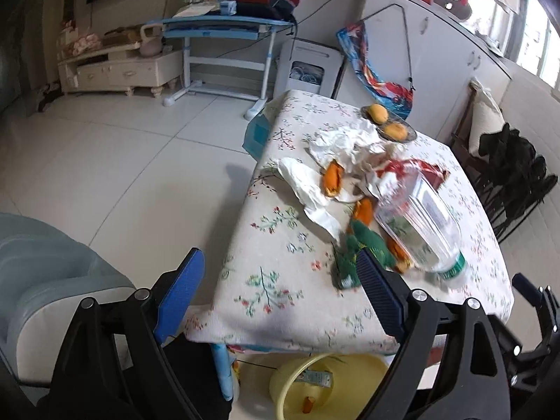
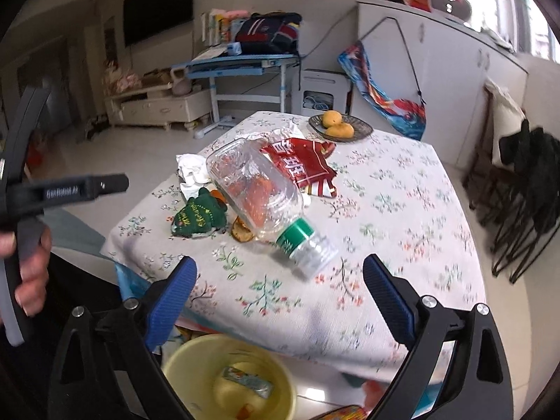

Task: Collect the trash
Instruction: 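Grasp the clear plastic bottle with right tool while left tool grasps a white tissue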

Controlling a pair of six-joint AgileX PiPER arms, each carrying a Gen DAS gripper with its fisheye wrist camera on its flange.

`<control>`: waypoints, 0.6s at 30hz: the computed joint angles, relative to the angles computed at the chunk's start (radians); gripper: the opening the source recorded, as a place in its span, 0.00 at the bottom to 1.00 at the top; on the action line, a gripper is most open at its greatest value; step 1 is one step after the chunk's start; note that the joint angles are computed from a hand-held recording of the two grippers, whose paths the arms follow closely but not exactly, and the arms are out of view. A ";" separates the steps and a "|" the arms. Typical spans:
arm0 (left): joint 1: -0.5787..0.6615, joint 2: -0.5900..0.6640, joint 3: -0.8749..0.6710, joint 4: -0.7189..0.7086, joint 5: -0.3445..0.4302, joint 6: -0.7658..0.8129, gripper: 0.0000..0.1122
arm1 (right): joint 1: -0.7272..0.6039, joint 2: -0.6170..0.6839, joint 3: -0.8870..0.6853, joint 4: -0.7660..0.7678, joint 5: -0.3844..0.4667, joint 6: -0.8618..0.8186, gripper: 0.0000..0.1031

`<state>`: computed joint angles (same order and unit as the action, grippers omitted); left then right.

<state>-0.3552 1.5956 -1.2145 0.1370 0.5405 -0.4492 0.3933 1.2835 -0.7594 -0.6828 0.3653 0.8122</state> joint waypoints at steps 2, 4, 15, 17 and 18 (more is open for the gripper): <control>0.019 0.035 -0.034 -0.038 0.009 0.017 0.76 | -0.004 0.026 -0.016 -0.005 -0.005 -0.016 0.90; 0.027 0.072 -0.076 -0.056 0.023 0.023 0.76 | -0.009 0.056 -0.037 0.006 -0.015 -0.049 0.90; 0.045 0.313 -0.395 -0.082 0.164 0.058 0.76 | 0.017 0.227 -0.213 -0.029 0.001 -0.150 0.90; 0.045 0.356 -0.456 -0.092 0.197 0.067 0.76 | 0.018 0.260 -0.242 -0.037 0.003 -0.163 0.90; 0.045 0.373 -0.478 -0.094 0.207 0.071 0.76 | 0.021 0.283 -0.263 -0.048 0.006 -0.169 0.90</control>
<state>-0.3107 1.9683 -1.6926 0.0428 0.7473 -0.3780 0.4142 1.5663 -1.0229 -0.7311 0.3715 0.6430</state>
